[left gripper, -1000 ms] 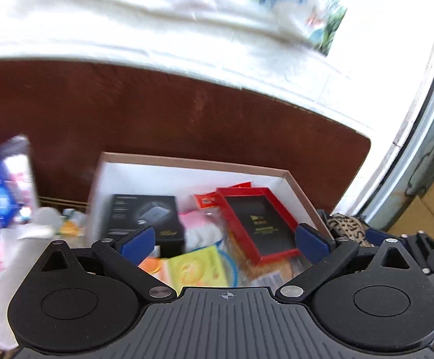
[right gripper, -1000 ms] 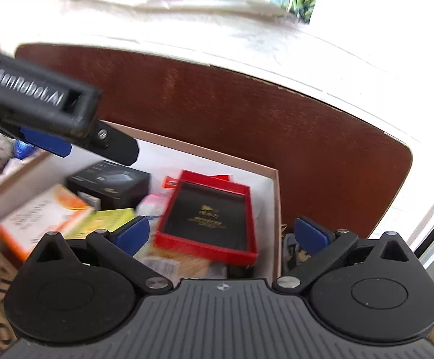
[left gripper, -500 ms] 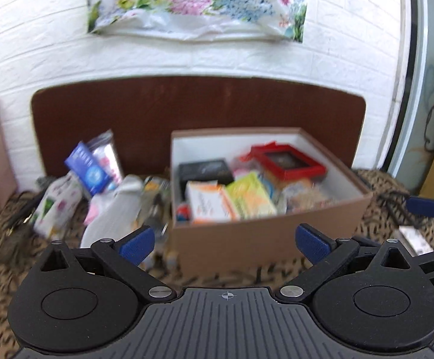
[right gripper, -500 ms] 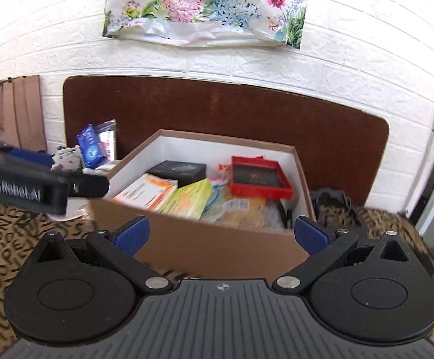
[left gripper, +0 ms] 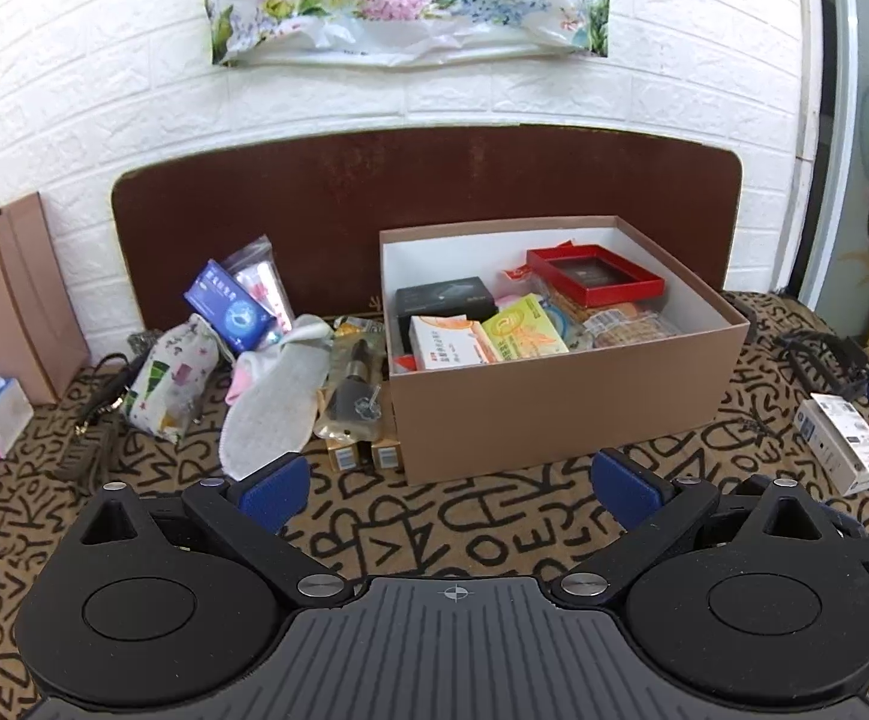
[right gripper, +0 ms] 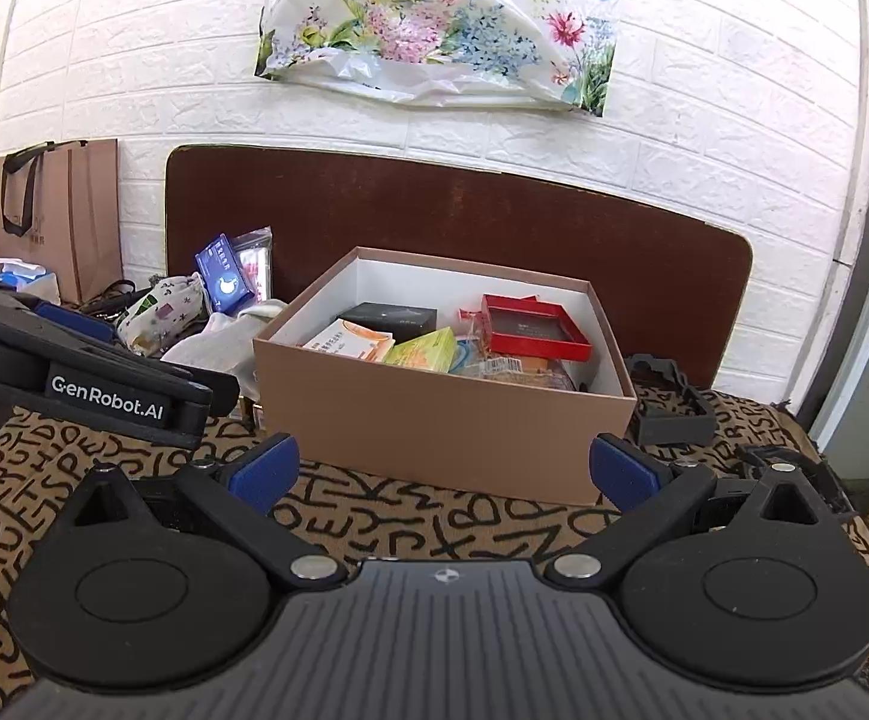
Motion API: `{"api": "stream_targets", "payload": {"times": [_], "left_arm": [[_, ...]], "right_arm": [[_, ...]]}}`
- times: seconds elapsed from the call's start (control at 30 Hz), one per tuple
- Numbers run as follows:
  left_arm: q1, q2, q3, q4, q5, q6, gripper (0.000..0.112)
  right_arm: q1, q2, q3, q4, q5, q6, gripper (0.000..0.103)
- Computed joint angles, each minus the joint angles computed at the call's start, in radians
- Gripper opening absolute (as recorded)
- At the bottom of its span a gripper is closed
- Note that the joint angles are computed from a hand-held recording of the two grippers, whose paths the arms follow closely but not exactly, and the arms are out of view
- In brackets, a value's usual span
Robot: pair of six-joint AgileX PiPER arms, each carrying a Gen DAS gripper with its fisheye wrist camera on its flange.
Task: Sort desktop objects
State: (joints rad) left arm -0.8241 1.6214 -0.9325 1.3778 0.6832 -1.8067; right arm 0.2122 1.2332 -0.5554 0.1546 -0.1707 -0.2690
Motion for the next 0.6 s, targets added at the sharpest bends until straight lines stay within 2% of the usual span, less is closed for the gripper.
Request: {"api": "stream_targets", "payload": {"times": [0.07, 0.23, 0.6], "left_arm": [[-0.012, -0.007, 0.006, 0.006, 0.007, -0.001, 0.103], [-0.004, -0.014, 0.006, -0.020, -0.034, 0.024, 0.103], [0.008, -0.005, -0.009, -0.059, -0.053, 0.061, 0.103]], "right_arm": [[0.006, -0.009, 0.004, 0.091, 0.002, -0.079, 0.102], [0.020, -0.015, 0.002, 0.312, 0.003, -0.280, 0.102], [0.016, 0.009, -0.005, 0.339, 0.004, -0.304, 0.102]]}}
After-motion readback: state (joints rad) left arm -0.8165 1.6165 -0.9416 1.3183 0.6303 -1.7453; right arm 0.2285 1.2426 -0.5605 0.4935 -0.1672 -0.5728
